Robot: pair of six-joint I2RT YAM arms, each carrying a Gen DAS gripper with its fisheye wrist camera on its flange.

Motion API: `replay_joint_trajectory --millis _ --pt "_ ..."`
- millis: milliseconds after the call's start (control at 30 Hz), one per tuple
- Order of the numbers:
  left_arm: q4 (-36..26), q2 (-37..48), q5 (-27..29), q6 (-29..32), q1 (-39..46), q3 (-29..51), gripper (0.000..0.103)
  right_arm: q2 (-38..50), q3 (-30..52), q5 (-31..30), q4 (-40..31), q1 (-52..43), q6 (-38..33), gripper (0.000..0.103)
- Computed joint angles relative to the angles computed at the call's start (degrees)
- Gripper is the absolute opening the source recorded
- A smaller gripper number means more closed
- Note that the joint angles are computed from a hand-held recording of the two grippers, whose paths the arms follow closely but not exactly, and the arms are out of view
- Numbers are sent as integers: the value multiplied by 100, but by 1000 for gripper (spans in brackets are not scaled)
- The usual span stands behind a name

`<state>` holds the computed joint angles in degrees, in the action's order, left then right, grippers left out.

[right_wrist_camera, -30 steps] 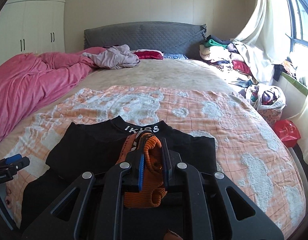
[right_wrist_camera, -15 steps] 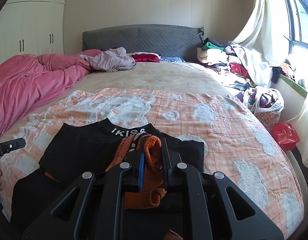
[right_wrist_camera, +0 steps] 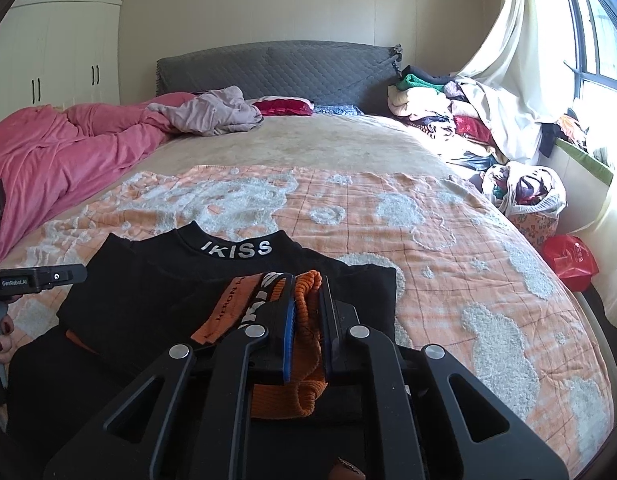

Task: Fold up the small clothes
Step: 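Lay the orange cuff on the shirt body with the right gripper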

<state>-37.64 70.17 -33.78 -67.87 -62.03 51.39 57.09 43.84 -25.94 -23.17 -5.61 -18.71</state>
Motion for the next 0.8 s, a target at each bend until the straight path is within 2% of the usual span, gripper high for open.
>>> replay_joint_trajectory --millis 367,667,800 --pt "-67 392 253 32 13 85 46 296 26 -40 -17 -205 136 9" --pt "-420 721 4 25 -227 521 46 401 56 53 -168 -231 217 14" --pt "-401 902 91 159 -224 618 46 317 19 80 -296 -110 89 14"
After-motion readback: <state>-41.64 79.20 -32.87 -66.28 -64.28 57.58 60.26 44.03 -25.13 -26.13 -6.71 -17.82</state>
